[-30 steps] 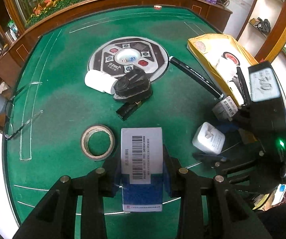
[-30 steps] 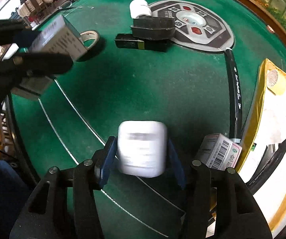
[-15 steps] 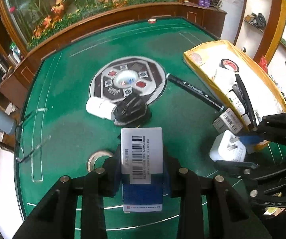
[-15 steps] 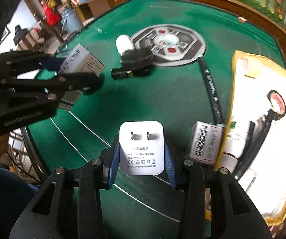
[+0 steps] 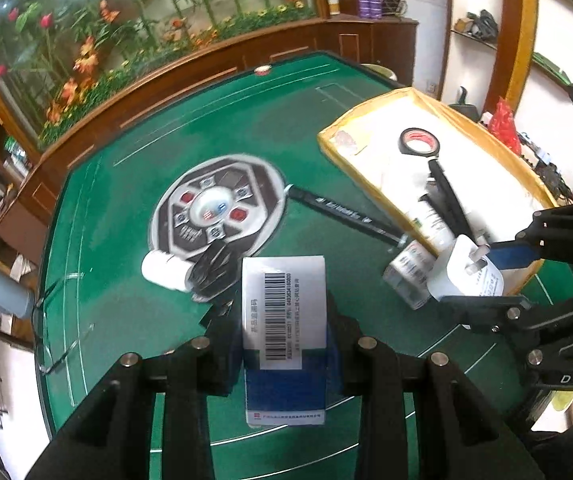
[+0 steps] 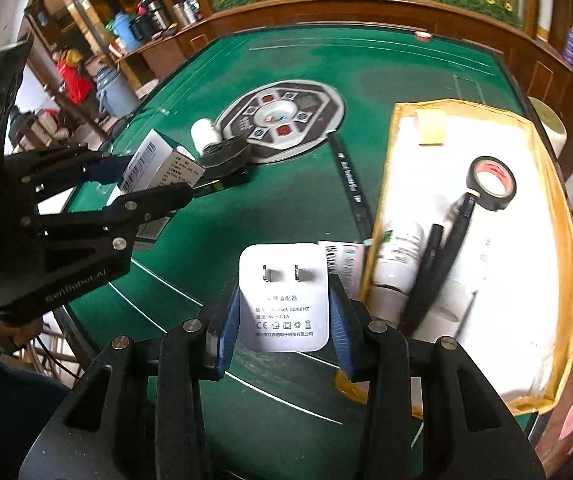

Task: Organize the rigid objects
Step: 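Lower the medicine box and plug into the yellow-edged box and open both grippers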

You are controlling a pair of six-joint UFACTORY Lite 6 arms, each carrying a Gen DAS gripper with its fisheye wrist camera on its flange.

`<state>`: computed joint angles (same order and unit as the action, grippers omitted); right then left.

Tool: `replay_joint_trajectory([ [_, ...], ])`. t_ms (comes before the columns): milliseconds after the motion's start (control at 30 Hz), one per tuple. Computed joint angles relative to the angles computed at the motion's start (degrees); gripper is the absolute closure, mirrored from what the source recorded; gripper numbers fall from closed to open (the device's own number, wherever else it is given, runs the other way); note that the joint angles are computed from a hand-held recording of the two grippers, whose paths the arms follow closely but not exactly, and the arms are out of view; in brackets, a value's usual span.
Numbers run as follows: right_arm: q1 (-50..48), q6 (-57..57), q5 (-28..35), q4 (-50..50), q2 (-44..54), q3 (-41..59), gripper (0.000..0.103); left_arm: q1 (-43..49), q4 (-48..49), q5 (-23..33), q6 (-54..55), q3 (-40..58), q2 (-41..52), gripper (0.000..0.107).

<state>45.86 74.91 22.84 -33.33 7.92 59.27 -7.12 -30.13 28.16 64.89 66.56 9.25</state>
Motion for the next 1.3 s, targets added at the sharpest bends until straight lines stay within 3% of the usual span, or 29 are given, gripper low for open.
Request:
replay_joint_trajectory([
  [400, -4.12, 6.99, 1.71, -3.42, -15.09, -14.34, 0.063, -13.00, 6.61, -3.39, -10.65, -1.69, -2.24, 0.073],
  [733, -16.61, -2.01, -0.15, 5.31, -25.53, -25.68, 0.063, -24.98, 13.67, -6.10, -23.42, -0.17, 2.70, 0.073],
  [1000, -26.46, -13.81, -3.99, 11.66, -23.08, -26.92, 0.063, -30.76, 22.46, -9.28, -34.68, 1.07, 7.73, 0.073],
  [1300, -30.25, -20.53, -6.58, 14.15, -16.70, -23.94, 0.063, -31.82, 26.54, -11.40, -38.77, 1.02, 9.49, 0.072],
])
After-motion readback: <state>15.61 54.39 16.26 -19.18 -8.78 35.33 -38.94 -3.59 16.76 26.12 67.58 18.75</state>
